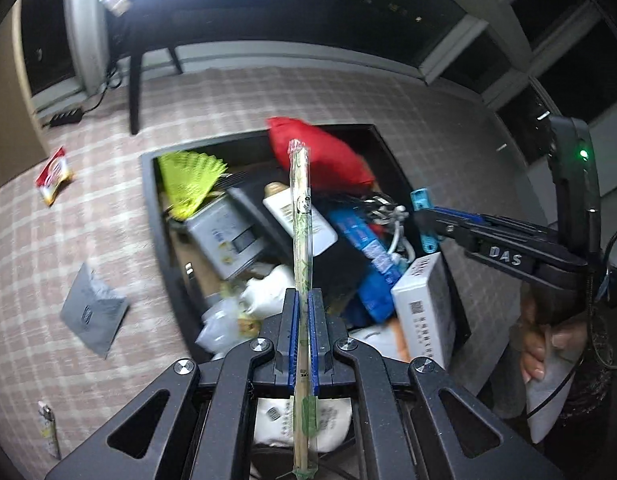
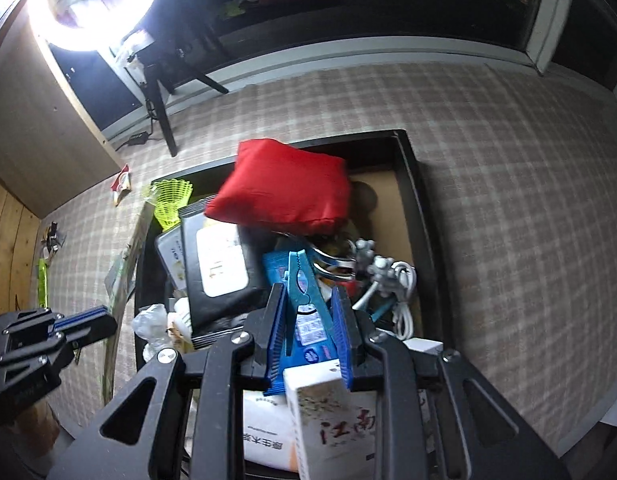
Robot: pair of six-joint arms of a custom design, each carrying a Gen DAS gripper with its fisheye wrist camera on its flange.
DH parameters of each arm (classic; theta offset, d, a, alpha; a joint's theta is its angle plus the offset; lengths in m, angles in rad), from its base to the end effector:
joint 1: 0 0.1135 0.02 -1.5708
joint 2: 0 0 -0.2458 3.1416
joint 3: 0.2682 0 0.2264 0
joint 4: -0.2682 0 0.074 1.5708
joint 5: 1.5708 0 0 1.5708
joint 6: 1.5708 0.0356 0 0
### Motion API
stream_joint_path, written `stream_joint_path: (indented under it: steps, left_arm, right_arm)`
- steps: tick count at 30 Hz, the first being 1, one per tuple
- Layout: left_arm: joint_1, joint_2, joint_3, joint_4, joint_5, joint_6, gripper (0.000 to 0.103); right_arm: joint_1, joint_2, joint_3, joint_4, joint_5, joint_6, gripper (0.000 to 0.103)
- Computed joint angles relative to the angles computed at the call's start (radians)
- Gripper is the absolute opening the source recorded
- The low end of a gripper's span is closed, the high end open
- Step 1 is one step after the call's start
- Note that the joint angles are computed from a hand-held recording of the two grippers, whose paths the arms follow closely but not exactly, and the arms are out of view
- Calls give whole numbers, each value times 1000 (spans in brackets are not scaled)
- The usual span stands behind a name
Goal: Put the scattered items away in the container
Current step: 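Carry the chopsticks and clothespin to the tray and open both tools, then move both open tools back toward the green tube and black cable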
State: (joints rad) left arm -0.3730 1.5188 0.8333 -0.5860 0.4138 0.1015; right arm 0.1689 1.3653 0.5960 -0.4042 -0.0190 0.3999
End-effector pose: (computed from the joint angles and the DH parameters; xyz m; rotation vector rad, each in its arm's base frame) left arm 0.2235 -0.1028 0.1654 0.7529 2.7322 -0.6469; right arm 0.2077 0.0361 0.1443 0.3128 2.7421 0.1810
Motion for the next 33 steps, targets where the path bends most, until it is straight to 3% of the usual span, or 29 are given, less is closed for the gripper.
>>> stream_joint_path:
  steps: [1, 3, 4, 5, 7, 13, 20, 33]
  left_arm:
    - [-20, -6, 0, 5, -10, -5, 7]
    - [-44, -6, 5, -1, -31, -11, 24]
    - [-47, -16, -4, 8, -38, -13, 27]
    - [-52, -31, -13, 14, -55, -13, 27]
    - [-49, -52, -23, 10, -74, 2, 27]
    - [65, -106, -44, -40, -71, 81, 27]
    - [352, -122, -59, -95, -43, 279, 27]
    - [927, 153, 177, -208, 12, 662, 27]
  right_arm:
    - [0, -9, -4, 0, 3, -3, 23]
    - [9, -4, 5, -7, 17, -4, 26]
    - [17, 3, 14, -17, 28, 1, 34]
    - [28, 2, 17, -18, 39, 6, 40]
    - [49, 2, 21, -14, 52, 18, 43]
    - [117, 13, 30, 11, 44, 82, 43]
    - [284, 70, 98, 15, 81, 178, 43]
    - [609, 435, 484, -15, 131, 326, 43]
